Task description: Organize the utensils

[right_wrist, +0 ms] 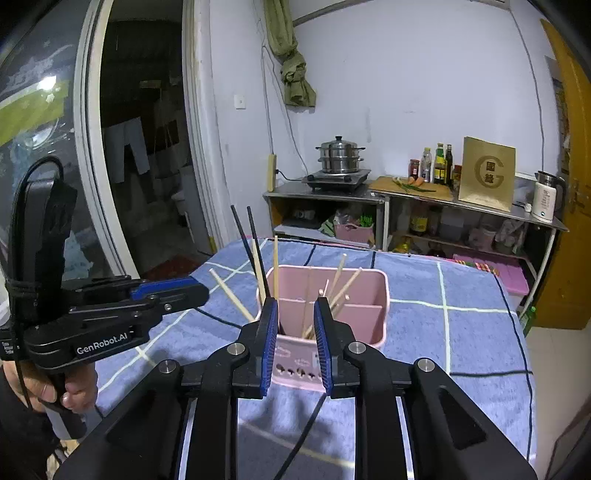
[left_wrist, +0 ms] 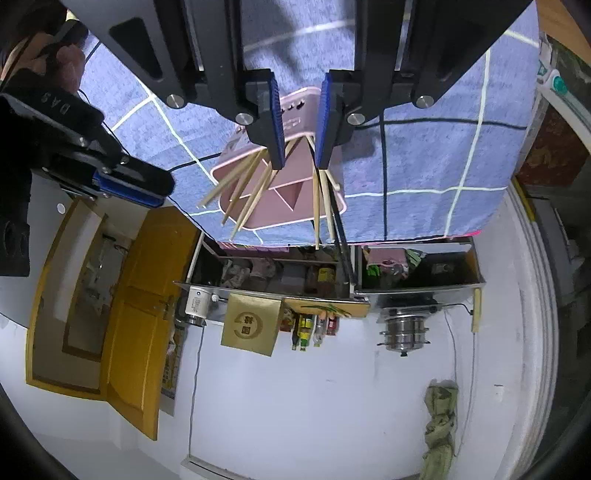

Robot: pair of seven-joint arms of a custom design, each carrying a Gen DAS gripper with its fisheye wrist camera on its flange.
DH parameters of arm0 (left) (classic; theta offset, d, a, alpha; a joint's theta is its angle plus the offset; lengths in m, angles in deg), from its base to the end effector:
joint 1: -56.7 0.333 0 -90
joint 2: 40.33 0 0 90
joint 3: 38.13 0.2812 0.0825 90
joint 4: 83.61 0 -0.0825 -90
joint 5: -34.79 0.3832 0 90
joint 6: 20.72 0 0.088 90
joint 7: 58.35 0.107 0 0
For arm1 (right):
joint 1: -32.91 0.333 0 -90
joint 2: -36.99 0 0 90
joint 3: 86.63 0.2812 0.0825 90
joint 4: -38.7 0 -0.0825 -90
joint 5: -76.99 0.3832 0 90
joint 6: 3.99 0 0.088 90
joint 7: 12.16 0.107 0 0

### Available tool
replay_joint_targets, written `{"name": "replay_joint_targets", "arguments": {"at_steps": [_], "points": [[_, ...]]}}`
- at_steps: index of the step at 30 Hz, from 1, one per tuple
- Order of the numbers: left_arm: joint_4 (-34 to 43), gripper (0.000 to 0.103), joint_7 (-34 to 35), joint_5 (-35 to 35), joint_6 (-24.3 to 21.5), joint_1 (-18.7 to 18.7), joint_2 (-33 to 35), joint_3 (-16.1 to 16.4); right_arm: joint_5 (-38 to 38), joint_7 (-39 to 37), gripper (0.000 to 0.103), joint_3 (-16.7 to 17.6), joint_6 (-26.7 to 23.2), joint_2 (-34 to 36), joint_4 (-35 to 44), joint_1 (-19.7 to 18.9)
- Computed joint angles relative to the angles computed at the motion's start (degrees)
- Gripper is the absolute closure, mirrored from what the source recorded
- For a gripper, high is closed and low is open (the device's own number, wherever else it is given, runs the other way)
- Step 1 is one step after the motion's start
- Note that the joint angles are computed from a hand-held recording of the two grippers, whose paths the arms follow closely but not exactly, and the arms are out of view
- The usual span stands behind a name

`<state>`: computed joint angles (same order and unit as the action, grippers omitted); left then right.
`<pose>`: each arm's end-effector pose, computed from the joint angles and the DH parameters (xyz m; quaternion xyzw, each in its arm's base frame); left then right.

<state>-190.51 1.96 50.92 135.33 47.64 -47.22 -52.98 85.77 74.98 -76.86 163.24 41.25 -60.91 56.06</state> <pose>0.5215 -0.2518 0.6457 -0.5855 0.6546 -0.4000 0.2622 0.5358 0.3308 0.6260 -0.7282 0.4381 -0.2106 0.4831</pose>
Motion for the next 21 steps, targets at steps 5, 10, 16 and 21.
{"name": "replay_joint_targets", "arguments": {"at_steps": [5, 10, 16, 21], "points": [[-6.6, 0.085, -4.5, 3.0, 1.9, 1.0, -5.6, -1.9, 0.6, 0.0, 0.082, -0.5, 2.8, -5.2, -7.3, 0.7], [-11.9, 0.085, -8.2, 4.1, 3.1, 2.8, -10.0, -4.8, -2.4, 3.3, 0.079, -1.6, 5.6, -10.3, -14.6, 2.0], [-17.9, 0.084, -14.7, 6.7, 4.2, 6.1, -15.4, -9.2, -9.8, 10.7, 0.078, -1.8, 7.7, -15.4, -22.0, 1.9], [-22.0, 0.084, -18.2, 6.6, 4.9, 7.5, -19.0, -11.7, -17.0, 18.6, 0.078, -0.5, 9.2, -18.7, -27.0, 0.2]]}}
